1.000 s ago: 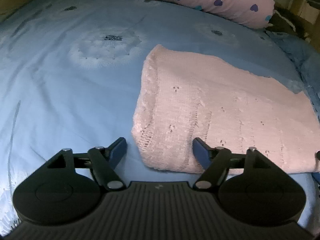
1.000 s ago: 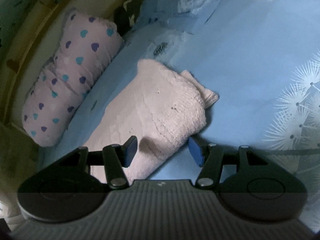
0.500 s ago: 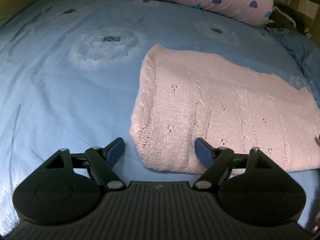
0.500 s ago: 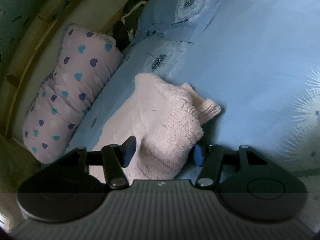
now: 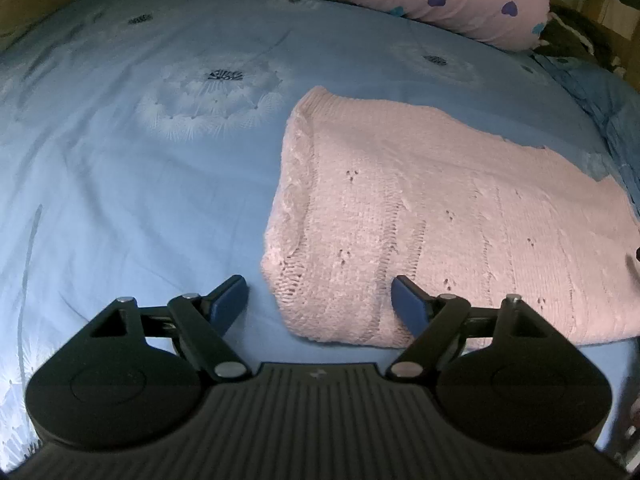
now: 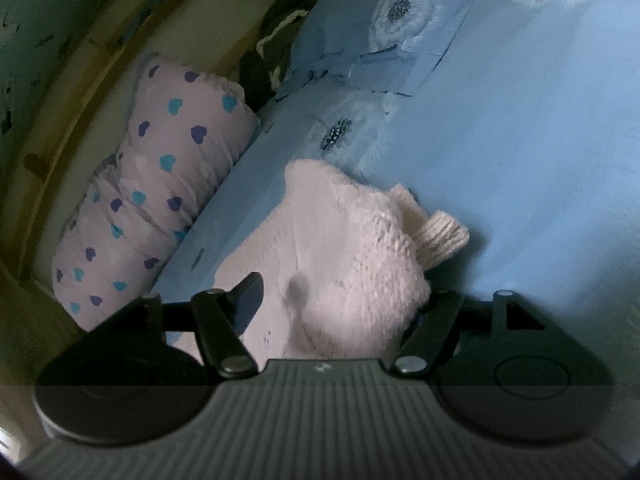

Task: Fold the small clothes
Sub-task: 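Grasp the knit sleeve end with the right gripper and lift it over the fold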

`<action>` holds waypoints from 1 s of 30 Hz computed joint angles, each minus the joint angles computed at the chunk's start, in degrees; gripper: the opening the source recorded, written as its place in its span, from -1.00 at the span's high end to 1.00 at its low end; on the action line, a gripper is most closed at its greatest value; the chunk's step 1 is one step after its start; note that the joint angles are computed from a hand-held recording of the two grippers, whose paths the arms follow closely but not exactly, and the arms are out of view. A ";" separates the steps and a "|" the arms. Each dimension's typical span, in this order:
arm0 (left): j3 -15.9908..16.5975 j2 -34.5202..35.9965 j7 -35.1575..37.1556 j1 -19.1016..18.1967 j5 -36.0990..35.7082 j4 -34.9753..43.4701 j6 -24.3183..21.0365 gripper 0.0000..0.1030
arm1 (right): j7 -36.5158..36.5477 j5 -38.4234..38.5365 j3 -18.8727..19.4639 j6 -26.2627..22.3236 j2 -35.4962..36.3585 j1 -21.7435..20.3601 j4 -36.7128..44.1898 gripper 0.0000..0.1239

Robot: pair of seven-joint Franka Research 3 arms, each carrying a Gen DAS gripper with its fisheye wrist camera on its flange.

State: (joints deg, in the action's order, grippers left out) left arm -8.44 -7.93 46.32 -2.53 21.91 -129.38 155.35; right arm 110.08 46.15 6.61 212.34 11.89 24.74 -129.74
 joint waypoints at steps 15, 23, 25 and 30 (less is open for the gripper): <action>-0.13 0.15 -0.57 0.01 0.81 0.20 -0.31 -0.63 | -5.34 6.38 0.16 0.30 0.26 0.72 0.94 0.36; 0.00 0.17 -0.30 -0.05 0.20 0.42 -0.46 -0.63 | -10.36 7.78 -0.25 1.12 -0.04 2.02 1.68 0.51; 0.00 0.11 -0.41 -0.02 0.27 0.41 -0.42 -0.63 | -12.37 7.59 -0.20 1.59 -0.22 2.27 2.00 0.52; -0.11 -1.01 -1.92 0.57 1.75 -0.07 0.07 -0.63 | -16.77 6.98 -0.03 1.49 -1.02 2.44 2.84 0.53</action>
State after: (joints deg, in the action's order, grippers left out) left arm -8.56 -8.94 44.40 -1.96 23.66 -129.45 155.42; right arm 93.31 53.13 6.58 213.83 10.87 27.17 -126.90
